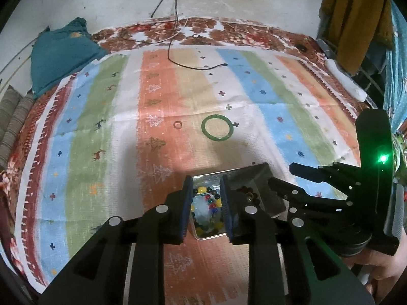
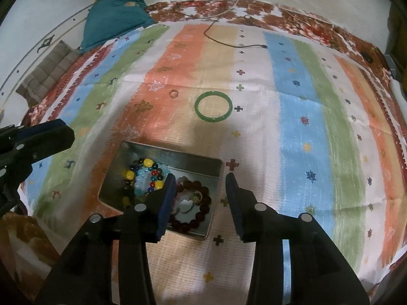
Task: Organize jewelry
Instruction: 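Open both tools to drop the bracelet and charm into the tin, then move both open tools to the small metal ring and green bangle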
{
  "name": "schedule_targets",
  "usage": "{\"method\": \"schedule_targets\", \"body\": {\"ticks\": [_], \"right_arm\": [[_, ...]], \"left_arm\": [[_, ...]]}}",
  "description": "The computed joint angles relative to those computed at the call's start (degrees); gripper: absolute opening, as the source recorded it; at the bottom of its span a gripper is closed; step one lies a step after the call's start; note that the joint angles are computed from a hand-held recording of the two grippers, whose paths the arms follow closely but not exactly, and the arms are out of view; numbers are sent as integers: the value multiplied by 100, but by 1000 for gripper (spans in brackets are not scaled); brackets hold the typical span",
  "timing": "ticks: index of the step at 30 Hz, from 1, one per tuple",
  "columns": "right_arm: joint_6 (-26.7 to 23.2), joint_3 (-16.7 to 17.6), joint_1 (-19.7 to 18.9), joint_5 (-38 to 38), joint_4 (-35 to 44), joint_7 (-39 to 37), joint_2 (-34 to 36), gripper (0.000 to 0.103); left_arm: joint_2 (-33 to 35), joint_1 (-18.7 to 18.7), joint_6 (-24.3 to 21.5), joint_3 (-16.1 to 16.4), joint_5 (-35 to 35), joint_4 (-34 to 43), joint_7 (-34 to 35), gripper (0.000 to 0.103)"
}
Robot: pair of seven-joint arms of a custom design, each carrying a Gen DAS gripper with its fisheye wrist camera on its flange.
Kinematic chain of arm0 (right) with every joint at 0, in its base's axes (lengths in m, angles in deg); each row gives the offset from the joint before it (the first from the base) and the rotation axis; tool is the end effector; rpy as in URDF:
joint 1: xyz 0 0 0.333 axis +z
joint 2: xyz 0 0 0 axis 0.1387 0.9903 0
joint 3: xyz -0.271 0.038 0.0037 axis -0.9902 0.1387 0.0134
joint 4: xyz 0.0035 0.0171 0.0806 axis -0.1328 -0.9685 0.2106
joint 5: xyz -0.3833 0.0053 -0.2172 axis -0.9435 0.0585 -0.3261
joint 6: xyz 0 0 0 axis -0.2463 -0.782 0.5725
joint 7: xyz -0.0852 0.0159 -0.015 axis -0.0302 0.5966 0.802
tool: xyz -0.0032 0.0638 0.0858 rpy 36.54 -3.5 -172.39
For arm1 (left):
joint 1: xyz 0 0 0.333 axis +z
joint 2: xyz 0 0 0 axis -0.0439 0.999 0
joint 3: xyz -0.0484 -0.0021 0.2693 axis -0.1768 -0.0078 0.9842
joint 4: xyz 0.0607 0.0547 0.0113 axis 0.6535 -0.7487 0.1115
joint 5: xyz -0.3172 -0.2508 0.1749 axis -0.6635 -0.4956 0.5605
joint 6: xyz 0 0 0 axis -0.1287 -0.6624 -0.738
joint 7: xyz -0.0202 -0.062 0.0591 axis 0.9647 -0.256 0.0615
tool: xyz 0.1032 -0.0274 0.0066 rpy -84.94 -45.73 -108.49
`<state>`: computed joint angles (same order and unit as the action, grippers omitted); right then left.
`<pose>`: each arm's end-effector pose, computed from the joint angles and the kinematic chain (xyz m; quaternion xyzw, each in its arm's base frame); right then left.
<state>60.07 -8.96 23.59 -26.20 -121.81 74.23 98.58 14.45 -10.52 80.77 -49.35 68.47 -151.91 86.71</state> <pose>0.6511 0.2201 0.4589 -0.7598 0.6042 -0.1354 0.1984 0.6384 -0.2084 0.5016 -0.6158 0.7320 -0.2573 0.1367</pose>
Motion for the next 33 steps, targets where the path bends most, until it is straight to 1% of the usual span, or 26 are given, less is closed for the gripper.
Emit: {"method": "schedule_targets", "body": {"ticks": [1, 5, 9, 10, 11, 12, 14, 22, 26, 31, 33], "right_arm": [[-17, -4, 0, -4, 7, 14, 7, 44], [-46, -12, -9, -3, 41, 46, 35, 46], [-70, -15, -18, 16, 91, 52, 72, 52], [-83, -11, -25, 51, 109, 40, 84, 55], [-92, -8, -32, 81, 123, 22, 94, 56], [-110, -9, -33, 84, 155, 8, 117, 57], [-129, -18, -29, 50, 202, 8, 150, 57], [-188, -69, 2, -161, 477, 135, 361, 58], [-176, -87, 16, -265, 573, 189, 423, 60], [-270, -121, 37, -449, 839, 234, 602, 63], [-333, -143, 43, -506, 989, 253, 707, 65]], "left_arm": [[10, -1, -19, 5, 32, 16, -20, 24], [80, -1, -87, 14, 85, 101, -60, 31], [169, 11, -96, 59, 264, 191, -319, 36], [175, 16, -70, 71, 316, 193, -403, 37], [186, 27, -42, 77, 321, 202, -456, 40], [205, 43, -35, 76, 280, 224, -462, 41], [263, 65, -68, 79, 242, 292, -489, 41], [651, 15, -364, 119, 686, 761, -787, 45], [793, -18, -457, 119, 812, 949, -792, 53], [1017, -94, -617, 153, 1074, 1237, -853, 58], [1134, -132, -694, 190, 1215, 1384, -950, 61]]}}
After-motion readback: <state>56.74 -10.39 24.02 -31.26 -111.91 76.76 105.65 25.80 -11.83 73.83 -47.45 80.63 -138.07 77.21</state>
